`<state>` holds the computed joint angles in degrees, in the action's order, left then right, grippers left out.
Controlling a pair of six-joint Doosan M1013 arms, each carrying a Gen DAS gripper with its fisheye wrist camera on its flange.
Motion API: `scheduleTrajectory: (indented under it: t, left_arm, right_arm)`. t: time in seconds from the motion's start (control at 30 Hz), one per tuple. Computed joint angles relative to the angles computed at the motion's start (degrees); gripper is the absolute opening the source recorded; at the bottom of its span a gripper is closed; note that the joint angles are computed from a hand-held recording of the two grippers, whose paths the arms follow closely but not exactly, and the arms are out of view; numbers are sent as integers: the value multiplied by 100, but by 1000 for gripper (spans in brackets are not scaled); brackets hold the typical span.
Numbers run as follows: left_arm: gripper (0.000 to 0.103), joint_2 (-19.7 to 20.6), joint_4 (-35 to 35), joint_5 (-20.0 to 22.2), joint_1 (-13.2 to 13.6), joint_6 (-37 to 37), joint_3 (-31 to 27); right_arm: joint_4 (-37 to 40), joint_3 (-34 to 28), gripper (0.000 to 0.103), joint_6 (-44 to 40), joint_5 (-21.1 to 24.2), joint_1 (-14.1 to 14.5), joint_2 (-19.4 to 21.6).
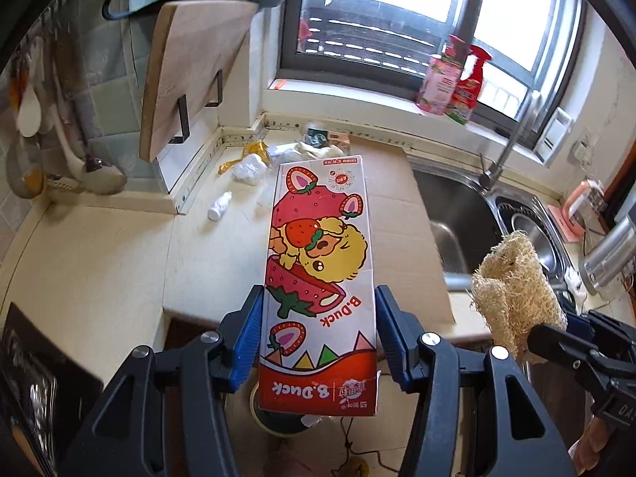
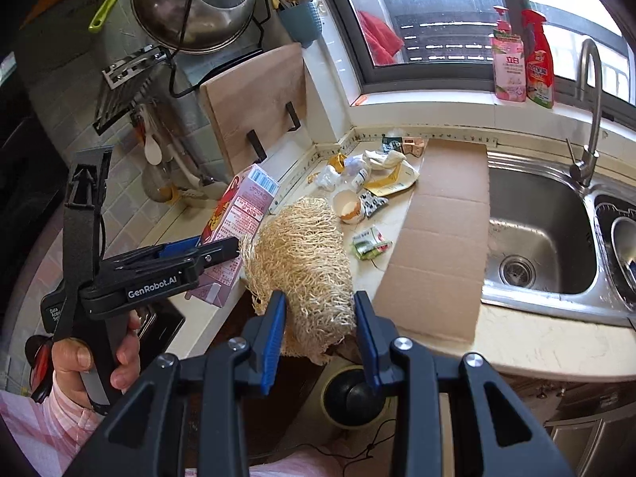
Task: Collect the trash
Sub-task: 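Carry the scrubber and carton down over the black trash bin with both tools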
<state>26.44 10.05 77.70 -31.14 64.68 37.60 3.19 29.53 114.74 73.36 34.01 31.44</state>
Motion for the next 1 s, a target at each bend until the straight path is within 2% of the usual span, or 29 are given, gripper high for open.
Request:
scheduleTrajectory:
  t: [0.1,0.27,0.43,0.67,1.0]
  left_arm:
    - [53,-244,215,-62,-286,-242,339]
    - [53,-511,382,-138,-590,-653,841]
    - [53,-650,202,51,-737,-829,1231]
    - [53,-831,-130,202,-735,-1152,1994]
    - [53,-894,-541,158,-505,-1411,2944]
  right_arm:
    - [96,752,34,-53,-292,-25,-447]
    - [279,1735,34,-220,-551,-55,-1035]
    - [541,2318,34,-300,-589,-93,-1300]
    - [795,2803,34,-364,-523,-81,-1320]
    - [1255,3134,34,-355,-321,-68,-931]
